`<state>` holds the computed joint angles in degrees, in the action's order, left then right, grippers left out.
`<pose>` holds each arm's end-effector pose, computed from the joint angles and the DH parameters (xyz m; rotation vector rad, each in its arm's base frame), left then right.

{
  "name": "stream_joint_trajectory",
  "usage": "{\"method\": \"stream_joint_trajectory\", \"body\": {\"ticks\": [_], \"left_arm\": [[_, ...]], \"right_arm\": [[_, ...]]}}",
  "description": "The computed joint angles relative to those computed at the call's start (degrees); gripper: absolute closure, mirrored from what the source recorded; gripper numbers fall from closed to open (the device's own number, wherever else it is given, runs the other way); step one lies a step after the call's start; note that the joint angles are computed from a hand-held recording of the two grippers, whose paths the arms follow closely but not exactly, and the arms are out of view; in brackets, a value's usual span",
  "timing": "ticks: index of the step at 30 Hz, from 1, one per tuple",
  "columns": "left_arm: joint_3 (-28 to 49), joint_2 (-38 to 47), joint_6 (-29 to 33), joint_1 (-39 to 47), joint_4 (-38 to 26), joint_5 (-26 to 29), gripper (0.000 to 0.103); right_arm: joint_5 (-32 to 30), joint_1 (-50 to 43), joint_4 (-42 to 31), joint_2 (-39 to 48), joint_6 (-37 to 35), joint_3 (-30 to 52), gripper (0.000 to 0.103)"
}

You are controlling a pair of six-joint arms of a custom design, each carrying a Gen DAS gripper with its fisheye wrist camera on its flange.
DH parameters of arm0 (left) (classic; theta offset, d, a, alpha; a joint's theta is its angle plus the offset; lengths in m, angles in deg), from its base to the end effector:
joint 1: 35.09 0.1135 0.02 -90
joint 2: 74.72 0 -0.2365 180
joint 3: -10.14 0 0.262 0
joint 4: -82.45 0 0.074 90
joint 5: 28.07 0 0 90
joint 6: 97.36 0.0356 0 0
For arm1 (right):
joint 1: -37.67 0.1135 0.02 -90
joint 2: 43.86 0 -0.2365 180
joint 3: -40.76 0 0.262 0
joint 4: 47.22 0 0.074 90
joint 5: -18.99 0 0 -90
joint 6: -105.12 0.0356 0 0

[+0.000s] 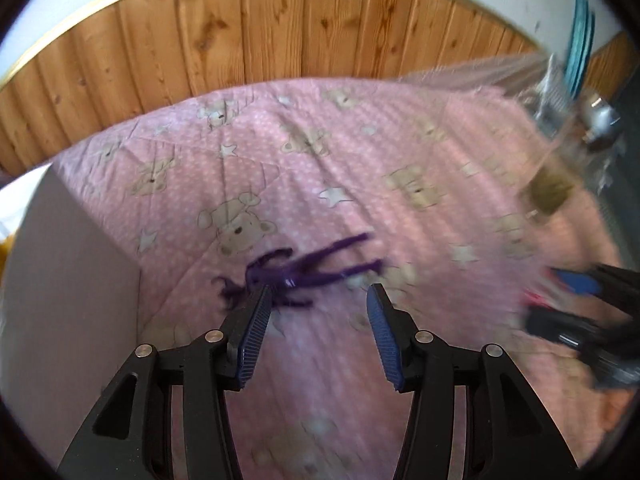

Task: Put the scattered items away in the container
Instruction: 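Grasp the red-and-white staples box with the right gripper while the left grasps the purple figure, then lift the staples box with the right gripper while the left gripper lifts the purple figure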

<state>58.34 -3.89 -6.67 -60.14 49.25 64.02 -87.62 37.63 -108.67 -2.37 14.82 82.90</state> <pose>0.2221 -0.1052 0.1454 0.5838 2.4906 -0.2115 0.1576 0.0101 0.1788 -0.1051 2.6071 0.3786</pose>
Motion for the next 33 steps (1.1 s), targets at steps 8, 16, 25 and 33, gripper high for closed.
{"method": "stream_joint_trajectory", "body": {"ticks": [8,16,25,33], "left_arm": [[1.2,12.5,6.0,-1.7,12.1,-4.0,0.04],[4.2,15.3,1.9,2.3,10.2,-0.4,0.074],[0.3,7.1,-4.3,2.8,3.9,2.0,0.087],[-8.4,-10.1,-8.5,2.6,-5.7,6.1,0.087]], "right_arm": [[-6.4,-2.2,0.9,2.1,-0.3,-0.5,0.034],[-7.9,-2.7,1.5,2.4,-1.3,-1.1,0.034],[-7.8,-2.2,-0.5,0.5,-1.6,-0.7,0.034],[-7.0,0.4,-2.9,-3.0,0.2,-0.7,0.034]]}}
